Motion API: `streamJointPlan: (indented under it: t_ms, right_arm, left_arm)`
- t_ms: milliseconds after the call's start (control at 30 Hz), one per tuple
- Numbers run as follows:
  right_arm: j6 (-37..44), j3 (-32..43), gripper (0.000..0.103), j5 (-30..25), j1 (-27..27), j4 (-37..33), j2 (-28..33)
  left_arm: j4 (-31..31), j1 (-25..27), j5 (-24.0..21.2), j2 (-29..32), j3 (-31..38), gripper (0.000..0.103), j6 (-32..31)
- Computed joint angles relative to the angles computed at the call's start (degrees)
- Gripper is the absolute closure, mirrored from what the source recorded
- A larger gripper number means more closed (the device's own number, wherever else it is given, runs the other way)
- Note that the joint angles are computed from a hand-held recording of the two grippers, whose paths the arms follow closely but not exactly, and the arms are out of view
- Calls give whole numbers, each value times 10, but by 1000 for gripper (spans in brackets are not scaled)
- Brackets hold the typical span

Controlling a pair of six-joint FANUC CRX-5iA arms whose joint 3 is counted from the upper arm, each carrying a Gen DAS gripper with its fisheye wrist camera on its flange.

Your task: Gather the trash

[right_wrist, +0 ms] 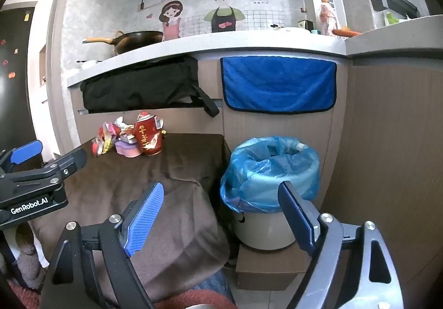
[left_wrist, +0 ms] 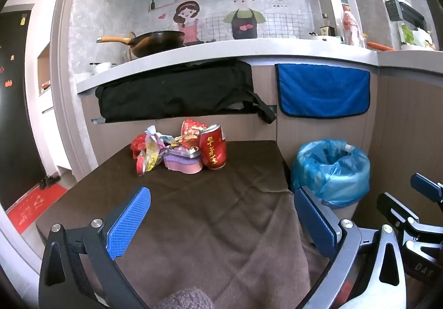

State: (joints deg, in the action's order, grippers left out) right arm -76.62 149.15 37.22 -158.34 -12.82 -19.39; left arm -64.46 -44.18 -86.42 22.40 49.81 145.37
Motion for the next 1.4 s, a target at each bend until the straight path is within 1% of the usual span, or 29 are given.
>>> streamJointPlan:
  t_ms: [333, 367, 500, 567, 800, 1400]
  right_arm:
    - [-8, -8, 21, 8, 3, 7, -3]
    - [1, 5, 21, -1, 0, -7, 2]
    - [-10, -4, 20, 0, 5, 4, -3]
    - [1, 5, 21, -3, 0, -7, 2]
    - [5, 7, 21, -6, 0, -12, 2]
    - [3, 12, 21, -9, 0, -12, 4]
  left_arm:
    - [-8, -3, -3, 2, 1, 1, -2]
    - [-8, -3, -4, 2, 2, 1, -2]
    - [-8, -4, -6, 5, 6, 1, -2]
    - [-10, -6, -6, 7, 8, 1, -2]
    - [-5, -1, -4, 4, 4, 1, -2]
    - [-7, -2, -3, 2, 1, 1, 0]
